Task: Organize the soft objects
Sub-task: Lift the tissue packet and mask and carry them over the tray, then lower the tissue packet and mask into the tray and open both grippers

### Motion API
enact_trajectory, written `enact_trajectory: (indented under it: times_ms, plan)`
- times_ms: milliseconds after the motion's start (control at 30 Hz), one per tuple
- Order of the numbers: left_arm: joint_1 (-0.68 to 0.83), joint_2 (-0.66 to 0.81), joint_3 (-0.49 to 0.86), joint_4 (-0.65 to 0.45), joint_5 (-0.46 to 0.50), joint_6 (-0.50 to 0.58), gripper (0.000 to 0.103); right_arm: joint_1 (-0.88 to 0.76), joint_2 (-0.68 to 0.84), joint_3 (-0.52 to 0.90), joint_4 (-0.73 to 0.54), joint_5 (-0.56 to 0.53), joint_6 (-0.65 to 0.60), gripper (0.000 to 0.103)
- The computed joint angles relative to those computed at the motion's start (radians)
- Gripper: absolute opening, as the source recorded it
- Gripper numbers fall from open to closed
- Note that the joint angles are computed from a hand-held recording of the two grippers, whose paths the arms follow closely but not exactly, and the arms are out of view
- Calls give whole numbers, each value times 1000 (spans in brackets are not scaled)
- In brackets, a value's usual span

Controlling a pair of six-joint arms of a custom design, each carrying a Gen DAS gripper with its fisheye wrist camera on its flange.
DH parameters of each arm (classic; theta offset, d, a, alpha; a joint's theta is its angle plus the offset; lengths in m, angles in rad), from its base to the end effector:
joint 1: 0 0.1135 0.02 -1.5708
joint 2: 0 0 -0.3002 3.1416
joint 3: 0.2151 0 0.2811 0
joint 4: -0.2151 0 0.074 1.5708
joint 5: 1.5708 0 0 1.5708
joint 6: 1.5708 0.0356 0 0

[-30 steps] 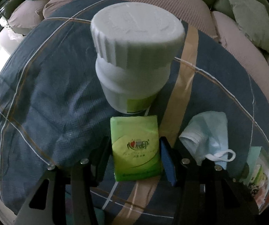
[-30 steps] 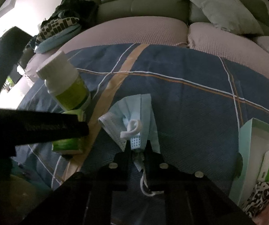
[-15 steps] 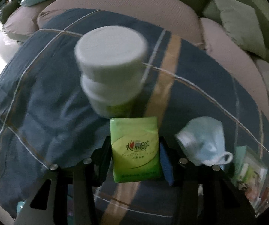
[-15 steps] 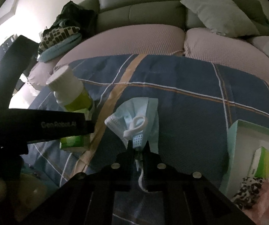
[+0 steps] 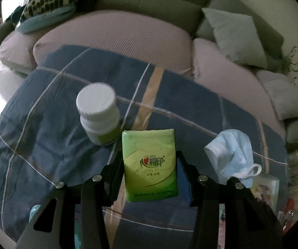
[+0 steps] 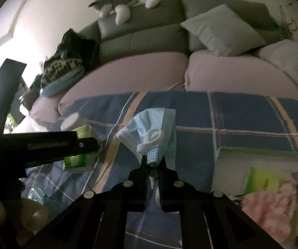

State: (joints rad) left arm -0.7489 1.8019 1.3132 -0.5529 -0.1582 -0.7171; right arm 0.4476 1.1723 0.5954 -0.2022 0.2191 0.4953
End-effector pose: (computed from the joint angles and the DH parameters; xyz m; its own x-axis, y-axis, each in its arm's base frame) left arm 0.3074 -0.2781 0.2355 -0.8801 -0.0680 -0.4699 0.0473 0.9722 -0.2293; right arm 0.2231 0.0985 0.2143 -0.6918 0.1825 -0.6986 0.0521 0.9776 0.2038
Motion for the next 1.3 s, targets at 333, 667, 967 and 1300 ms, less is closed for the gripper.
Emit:
enact_trajectory:
  times_ms: [333, 667, 967, 1300]
  plan:
    - [-95, -66, 13, 8, -32, 44, 49, -12, -299, 1, -209, 104, 40, 9]
    - [-196, -63, 44, 18, -52, 78, 49, -94, -584, 3, -486, 184, 86, 9]
    - [-283, -37, 90, 38, -44, 117, 49, -375, -757, 24, -663, 91, -41, 9]
    - [-360, 103, 205, -20, 2, 151, 49, -1008, -734, 12, -750, -362, -358, 9]
